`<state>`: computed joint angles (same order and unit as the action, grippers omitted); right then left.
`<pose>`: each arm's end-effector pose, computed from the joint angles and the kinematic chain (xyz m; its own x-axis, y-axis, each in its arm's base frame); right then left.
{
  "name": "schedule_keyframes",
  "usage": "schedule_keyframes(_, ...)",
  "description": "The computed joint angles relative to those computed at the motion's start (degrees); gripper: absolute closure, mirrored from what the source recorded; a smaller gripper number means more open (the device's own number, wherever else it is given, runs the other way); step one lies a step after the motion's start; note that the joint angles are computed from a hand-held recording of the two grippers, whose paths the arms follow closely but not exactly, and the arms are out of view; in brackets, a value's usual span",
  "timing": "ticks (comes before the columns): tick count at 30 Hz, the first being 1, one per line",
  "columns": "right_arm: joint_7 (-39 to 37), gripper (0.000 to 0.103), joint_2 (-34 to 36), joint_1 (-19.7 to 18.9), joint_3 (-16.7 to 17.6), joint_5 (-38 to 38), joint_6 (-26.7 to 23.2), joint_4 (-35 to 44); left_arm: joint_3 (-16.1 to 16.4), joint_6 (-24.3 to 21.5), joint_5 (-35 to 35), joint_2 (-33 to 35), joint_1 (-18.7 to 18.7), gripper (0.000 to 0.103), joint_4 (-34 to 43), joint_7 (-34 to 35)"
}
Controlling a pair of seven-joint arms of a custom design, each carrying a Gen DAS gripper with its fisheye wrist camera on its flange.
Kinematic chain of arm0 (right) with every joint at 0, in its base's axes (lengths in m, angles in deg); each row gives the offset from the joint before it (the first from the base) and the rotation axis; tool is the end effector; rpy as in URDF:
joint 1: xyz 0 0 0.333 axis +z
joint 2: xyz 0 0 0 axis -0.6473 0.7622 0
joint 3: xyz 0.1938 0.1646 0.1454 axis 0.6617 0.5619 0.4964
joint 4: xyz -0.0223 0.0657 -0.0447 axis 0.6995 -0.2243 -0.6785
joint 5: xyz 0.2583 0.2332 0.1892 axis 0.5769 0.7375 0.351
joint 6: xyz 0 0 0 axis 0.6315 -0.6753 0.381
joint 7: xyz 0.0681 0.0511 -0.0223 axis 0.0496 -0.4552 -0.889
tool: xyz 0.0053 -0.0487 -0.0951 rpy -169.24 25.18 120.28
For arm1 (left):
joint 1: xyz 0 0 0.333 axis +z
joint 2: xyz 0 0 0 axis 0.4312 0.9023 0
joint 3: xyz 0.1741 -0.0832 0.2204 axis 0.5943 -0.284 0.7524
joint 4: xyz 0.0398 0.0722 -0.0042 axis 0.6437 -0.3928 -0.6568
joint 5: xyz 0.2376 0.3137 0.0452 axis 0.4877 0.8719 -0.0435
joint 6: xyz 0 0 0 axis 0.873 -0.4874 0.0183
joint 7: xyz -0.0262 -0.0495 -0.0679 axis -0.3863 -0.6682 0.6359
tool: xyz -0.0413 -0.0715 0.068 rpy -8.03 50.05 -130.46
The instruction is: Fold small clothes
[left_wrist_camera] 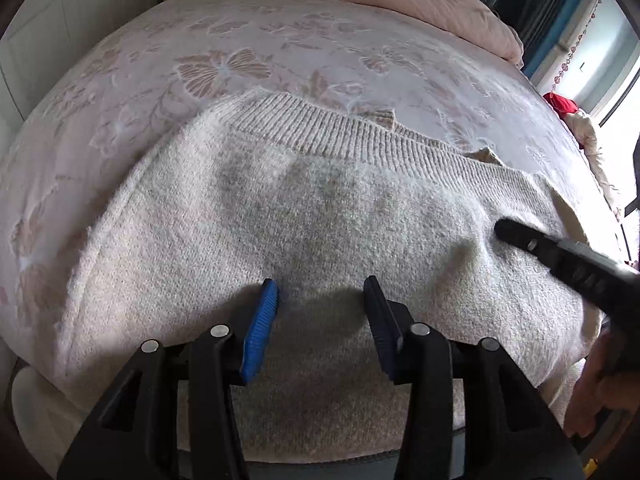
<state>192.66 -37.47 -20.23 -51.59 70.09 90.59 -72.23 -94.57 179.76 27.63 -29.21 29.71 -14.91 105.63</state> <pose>0.6720 0.2441 0.4823 -0.0156 -0.9746 -0.2232 -0.8549 0.1288 -0.5026 0.6497 -0.0475 0.4489 -0.0860 -0.9763 0.1988 -0.8941 -0.0124 -0.4477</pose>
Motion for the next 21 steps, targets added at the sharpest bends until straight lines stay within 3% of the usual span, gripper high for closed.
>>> schedule_keyframes(4, -2.12, 0.102, 7.25, -0.3, 0.31, 0.28, -8.24, 8.18, -0.57, -2.43, -8.08, -1.08, 2.1, 0.059, 0.55, 2.82)
schedule_keyframes(6, -1.97, 0.103, 7.17, 0.13, -0.18, 0.0, -4.98, 6.41, -0.07, -3.83, -11.52, -2.41, 3.0, 0.053, 0.29, 3.73)
schedule_keyframes(8, -1.66, 0.103, 6.96, 0.5, -0.6, -0.36, -5.65, 6.6, 1.31, -3.52, -13.51, -4.71, 3.88, 0.027, -1.17, 3.37)
schedule_keyframes(10, -1.89, 0.103, 6.96, 0.81, -0.88, -1.15, -5.97, 6.7, 3.06, -1.44, -15.21, -7.04, 4.82, 0.017, -3.54, 2.41)
schedule_keyframes(15, -1.07, 0.103, 6.74, 0.87, -1.04, -1.19, -4.43, 5.71, 6.5, -6.26, -18.29, -6.42, 7.58, 0.016, -4.34, -5.82)
schedule_keyframes(18, -0.2, 0.103, 7.75, 1.36, -1.27, -1.82, -4.64, 7.05, 6.1, -9.87, -21.31, -4.03, 8.51, 0.016, -3.95, -8.47)
schedule_keyframes(21, -0.65, 0.103, 8.05, 1.34, -1.23, -2.04, -5.13, 7.65, 4.74, -8.09, -21.46, -2.58, 7.89, 0.019, -4.21, -8.93)
